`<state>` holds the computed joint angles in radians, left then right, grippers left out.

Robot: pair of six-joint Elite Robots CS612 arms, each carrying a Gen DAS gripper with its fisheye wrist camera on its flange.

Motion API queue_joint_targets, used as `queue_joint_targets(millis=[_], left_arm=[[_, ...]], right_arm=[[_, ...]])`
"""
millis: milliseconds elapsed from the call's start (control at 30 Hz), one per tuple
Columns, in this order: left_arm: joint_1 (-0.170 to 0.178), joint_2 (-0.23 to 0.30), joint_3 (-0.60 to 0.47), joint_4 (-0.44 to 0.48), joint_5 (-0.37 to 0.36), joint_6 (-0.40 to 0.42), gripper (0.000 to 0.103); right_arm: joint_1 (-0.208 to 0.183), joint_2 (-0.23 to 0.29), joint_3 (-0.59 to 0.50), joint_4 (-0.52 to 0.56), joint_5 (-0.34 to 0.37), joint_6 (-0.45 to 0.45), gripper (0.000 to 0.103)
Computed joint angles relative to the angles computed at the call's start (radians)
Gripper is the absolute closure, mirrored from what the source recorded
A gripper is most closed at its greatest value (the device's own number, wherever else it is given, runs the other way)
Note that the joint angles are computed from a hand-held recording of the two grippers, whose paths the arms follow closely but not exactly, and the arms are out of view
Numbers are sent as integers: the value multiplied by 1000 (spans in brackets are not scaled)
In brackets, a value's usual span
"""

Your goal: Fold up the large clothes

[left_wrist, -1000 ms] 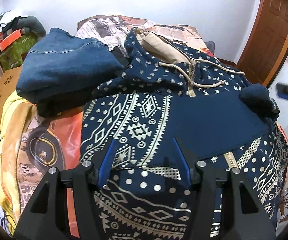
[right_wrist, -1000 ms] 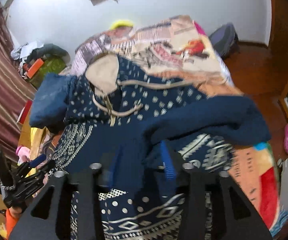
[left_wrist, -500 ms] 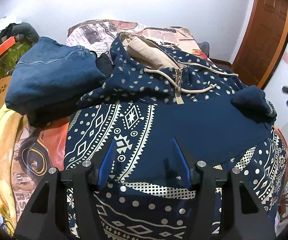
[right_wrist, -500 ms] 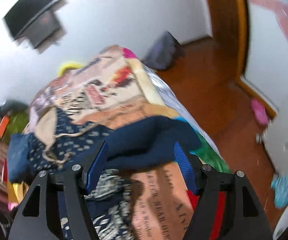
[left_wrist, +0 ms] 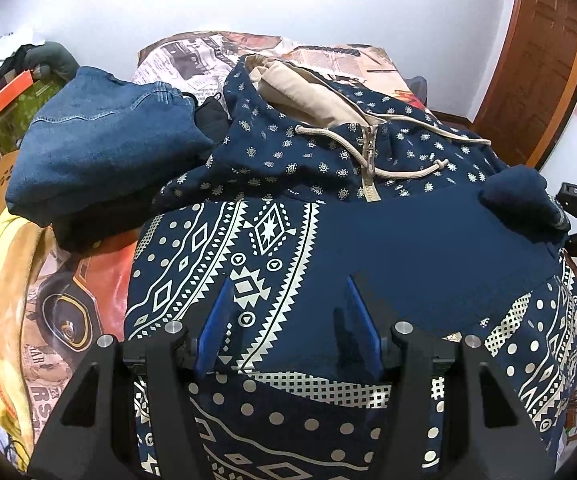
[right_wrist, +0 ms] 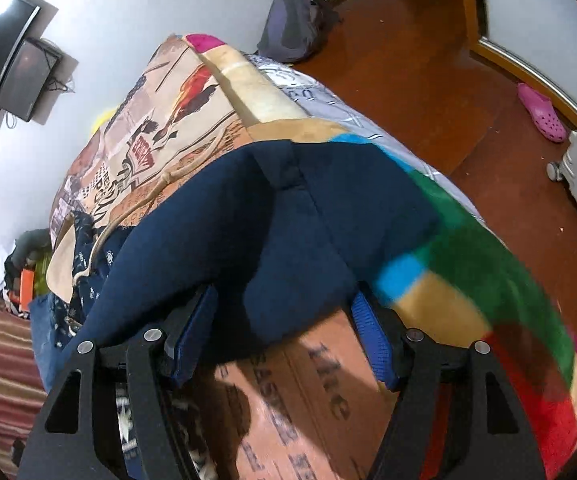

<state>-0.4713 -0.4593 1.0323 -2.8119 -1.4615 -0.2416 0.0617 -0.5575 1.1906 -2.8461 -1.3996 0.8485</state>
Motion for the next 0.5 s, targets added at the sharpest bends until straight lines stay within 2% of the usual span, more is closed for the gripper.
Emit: queue_joint_targets(millis=[33,100,133,167,200,333,500], left_arm=[[0,-1,1,0,-2,-4,46],[0,-4,6,-5,-3,-6,46],[0,-6,9,-9,-2,-7,46],[0,-8,14,-14,-1,-7,46],[0,-11,18,-19,1,-7,46],[-1,-28,44,-44,12,3,46],[-2,-50,85,-85,23,18,46]], right_arm=[[1,-2,1,9,-11,-10,42],[5,-6,-6,51,-50,-40,68],[5,-10,-5,52,-54,-54,75],[2,-14,3,30,-33,-59,86],[0,-19,14,12,-21,-58,91],[7,-59,52,-63,-50,-90,97],[38,-115,76,-167,-101,-210,98]])
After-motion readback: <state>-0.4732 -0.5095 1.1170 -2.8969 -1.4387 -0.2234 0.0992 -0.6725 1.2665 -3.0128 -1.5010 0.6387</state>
